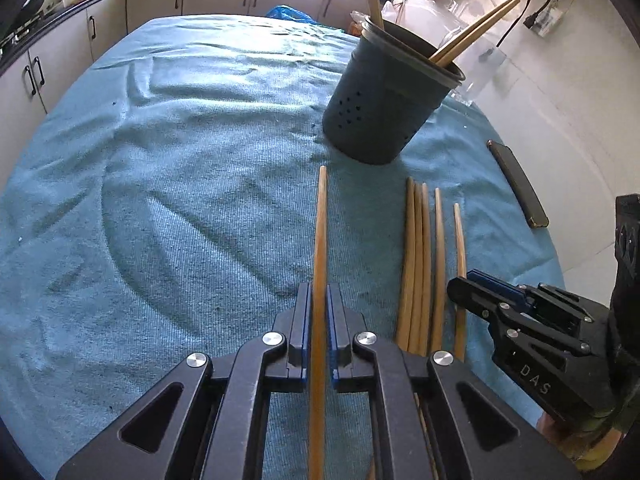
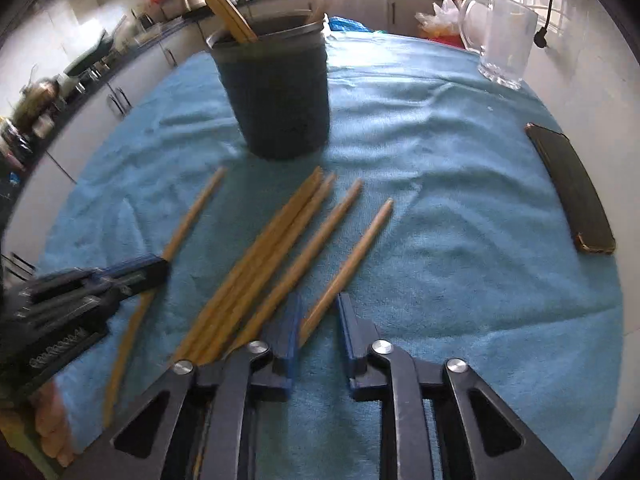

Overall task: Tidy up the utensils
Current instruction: 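Grasp a chopstick with the left tool while the right tool grasps another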

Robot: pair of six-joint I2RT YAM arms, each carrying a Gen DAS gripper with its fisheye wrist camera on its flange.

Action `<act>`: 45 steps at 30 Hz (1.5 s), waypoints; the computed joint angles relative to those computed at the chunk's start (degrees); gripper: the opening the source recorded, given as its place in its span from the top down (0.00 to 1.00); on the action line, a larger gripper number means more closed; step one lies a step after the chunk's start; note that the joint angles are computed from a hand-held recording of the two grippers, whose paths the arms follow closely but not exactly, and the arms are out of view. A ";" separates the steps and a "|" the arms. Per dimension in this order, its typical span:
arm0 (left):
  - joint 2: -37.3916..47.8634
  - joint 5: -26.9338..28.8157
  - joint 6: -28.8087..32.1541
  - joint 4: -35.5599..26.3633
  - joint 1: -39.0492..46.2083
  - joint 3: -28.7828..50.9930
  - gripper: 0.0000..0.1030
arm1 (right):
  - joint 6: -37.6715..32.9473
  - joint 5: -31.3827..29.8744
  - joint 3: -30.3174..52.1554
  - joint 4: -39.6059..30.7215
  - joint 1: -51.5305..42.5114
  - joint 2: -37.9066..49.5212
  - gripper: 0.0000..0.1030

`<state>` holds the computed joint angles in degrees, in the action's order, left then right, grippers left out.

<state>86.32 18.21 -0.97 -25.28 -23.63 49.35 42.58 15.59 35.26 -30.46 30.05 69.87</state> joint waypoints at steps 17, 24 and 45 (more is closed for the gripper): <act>2.21 -0.32 -2.36 -10.41 1.34 5.36 0.93 | -8.80 -4.00 -1.64 -7.24 -8.94 -5.68 0.87; 8.27 -4.95 -4.00 -13.09 -1.31 12.73 0.91 | -15.29 -9.44 -1.46 -7.19 -18.29 -5.86 0.87; 7.96 -3.02 -2.83 -7.63 -0.10 12.62 0.95 | -15.85 -7.23 1.28 -0.91 -20.37 -3.51 0.93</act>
